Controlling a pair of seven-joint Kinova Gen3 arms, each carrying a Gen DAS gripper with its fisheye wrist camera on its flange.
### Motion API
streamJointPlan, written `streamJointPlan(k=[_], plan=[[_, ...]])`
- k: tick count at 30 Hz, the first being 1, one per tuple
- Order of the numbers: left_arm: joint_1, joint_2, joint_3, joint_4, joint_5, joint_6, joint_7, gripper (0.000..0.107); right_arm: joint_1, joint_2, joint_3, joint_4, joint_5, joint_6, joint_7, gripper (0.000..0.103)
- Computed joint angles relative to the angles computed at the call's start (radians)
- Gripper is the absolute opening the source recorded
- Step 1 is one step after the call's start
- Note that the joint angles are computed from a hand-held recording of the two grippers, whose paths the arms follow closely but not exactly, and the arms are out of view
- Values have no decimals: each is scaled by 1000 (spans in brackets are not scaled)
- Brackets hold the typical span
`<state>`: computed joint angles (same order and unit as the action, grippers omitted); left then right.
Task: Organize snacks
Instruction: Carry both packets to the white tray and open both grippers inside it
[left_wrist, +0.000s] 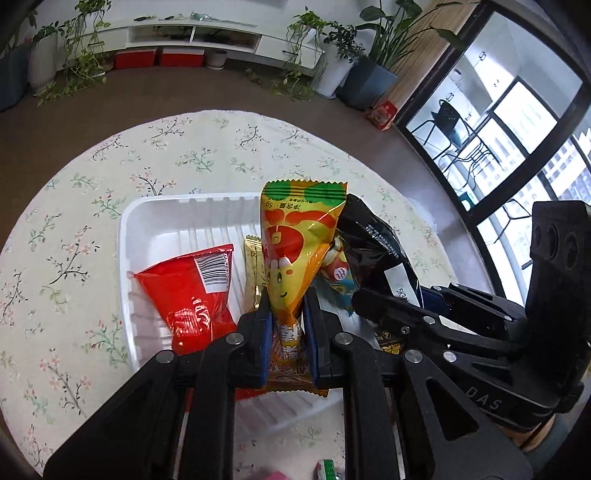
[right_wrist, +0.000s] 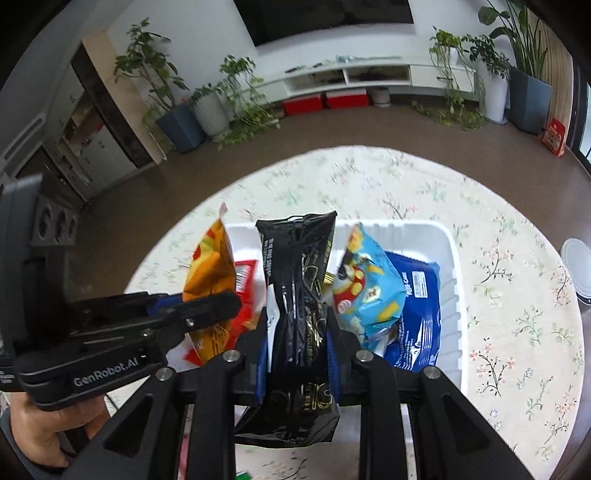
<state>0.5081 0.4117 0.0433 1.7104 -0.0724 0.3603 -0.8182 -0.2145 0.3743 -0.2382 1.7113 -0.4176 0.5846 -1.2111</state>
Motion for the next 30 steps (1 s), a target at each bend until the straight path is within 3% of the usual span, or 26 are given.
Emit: streamJointPlan(k=[6, 11, 22, 30], plan=[[35, 68, -25, -34, -25, 18, 25, 14, -44, 52, 29, -22, 64, -11, -60, 27], [101, 84, -73, -73, -74, 81, 88, 13, -60, 83, 27, -40, 106, -10, -82, 27], [85, 88, -51, -78, -115, 108, 130, 16, -73, 94, 26, -26, 158, -24, -118, 31], [130, 79, -88, -81, -177, 134, 197, 28, -71, 69, 24, 5, 165, -45, -129, 33]])
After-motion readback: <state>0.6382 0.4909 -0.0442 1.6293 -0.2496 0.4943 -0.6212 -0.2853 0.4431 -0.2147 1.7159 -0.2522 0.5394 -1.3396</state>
